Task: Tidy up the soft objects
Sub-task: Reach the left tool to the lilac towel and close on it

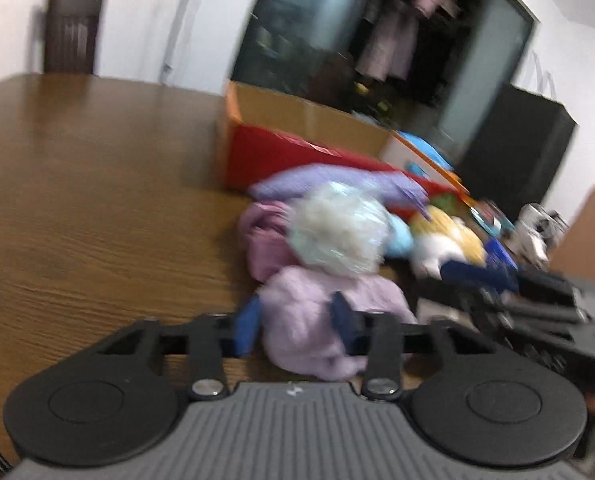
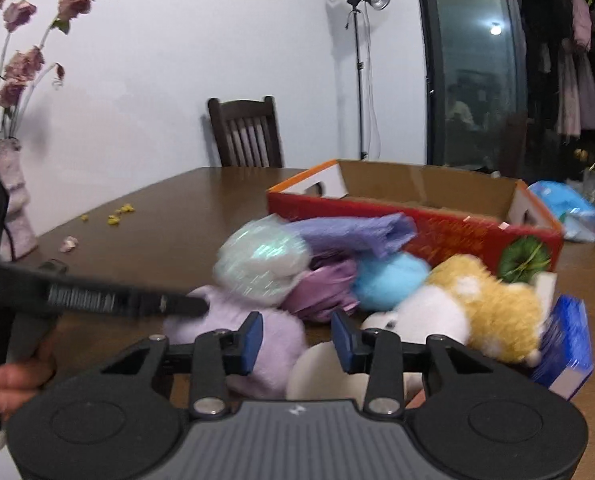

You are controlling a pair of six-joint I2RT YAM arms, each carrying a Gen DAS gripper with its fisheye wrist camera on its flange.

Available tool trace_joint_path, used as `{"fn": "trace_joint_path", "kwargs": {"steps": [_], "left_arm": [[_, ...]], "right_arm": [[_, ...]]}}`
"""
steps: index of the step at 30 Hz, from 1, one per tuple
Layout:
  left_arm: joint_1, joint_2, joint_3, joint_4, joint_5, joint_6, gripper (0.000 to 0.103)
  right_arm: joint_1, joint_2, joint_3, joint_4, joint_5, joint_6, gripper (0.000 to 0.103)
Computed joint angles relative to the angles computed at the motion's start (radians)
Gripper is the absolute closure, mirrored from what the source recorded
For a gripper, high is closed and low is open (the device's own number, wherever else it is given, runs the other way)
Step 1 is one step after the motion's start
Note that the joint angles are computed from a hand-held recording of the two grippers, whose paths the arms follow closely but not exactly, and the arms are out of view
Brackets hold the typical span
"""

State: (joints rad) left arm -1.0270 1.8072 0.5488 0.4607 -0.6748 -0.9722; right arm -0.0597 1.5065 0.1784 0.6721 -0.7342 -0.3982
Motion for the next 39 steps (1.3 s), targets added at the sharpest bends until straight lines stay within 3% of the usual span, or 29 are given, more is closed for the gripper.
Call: {"fn": "trace_joint_path", "kwargs": {"steps": [3,6,9,12,14,16,18,21,23,25,29,32,33,34,36,39], "left_arm": [[0.013,-0.027,-0.018,0.002,0.021,0.014,0.077],[0.001,-0.076,-0.064,-0.009,0.023,-0.015,0.079],[-0.051,-0.130,-0.090,-0.096,-0.035,-0.084,0.079],[-0.118,-0.155,-0.105,-0.167,-0.100,-0.189,0.079],[-0.152,-0.147,-0.104,-0.190,-0.139,-0.228,0.079],[-0.166,-0.140,-0.108,-0.190,-0.157,-0.243,0.079],[-0.177,-0.146,-0.104,-0.209,-0.171,-0.251,0.079],[-0.189,-0.146,-0.090,-0.237,-0.194,-0.246,0.079],[-0.200,-0.149,-0.079,-0.285,-0.207,-0.272,0.080],[-0.219,-0.176,-0.095,-0.315,-0.218,-0.311,0.080],[-0.259,-0.186,-0.084,-0.393,-0.242,-0.393,0.080],[-0.286,-0.170,-0.067,-0.422,-0.257,-0.424,0.080],[-0.288,-0.166,-0.063,-0.425,-0.256,-0.424,0.080],[-0.289,-0.163,-0.060,-0.426,-0.256,-0.423,0.080],[-0.293,-0.153,-0.056,-0.425,-0.258,-0.424,0.080],[-0.292,-0.147,-0.061,-0.408,-0.258,-0.416,0.080]], "right_arm": [[0.058,0.024,-0.019,0.125,0.124,0.033,0.059],[-0.042,-0.027,-0.004,0.017,-0.078,0.048,0.059],[-0.104,-0.069,-0.023,-0.069,-0.264,-0.006,0.059],[-0.095,-0.045,0.004,-0.235,-0.316,-0.083,0.059],[-0.046,0.012,-0.007,-0.174,-0.279,-0.065,0.059],[0.019,0.049,-0.066,0.046,-0.195,0.023,0.057],[0.121,0.078,-0.072,0.141,-0.071,0.064,0.057],[0.246,0.099,-0.060,0.178,0.091,0.027,0.053],[0.251,0.090,-0.055,0.179,0.111,0.040,0.051],[0.189,0.031,-0.082,0.186,0.023,0.057,0.051],[0.034,-0.223,-0.110,-0.070,-0.199,-0.001,0.051],[-0.040,-0.372,-0.040,-0.565,-0.348,-0.257,0.053],[-0.038,-0.369,-0.014,-0.688,-0.349,-0.345,0.054],[-0.018,-0.378,-0.019,-0.707,-0.325,-0.347,0.054],[0.058,-0.343,-0.067,-0.526,-0.227,-0.215,0.054],[0.161,-0.148,-0.078,-0.228,-0.083,-0.037,0.053]]}}
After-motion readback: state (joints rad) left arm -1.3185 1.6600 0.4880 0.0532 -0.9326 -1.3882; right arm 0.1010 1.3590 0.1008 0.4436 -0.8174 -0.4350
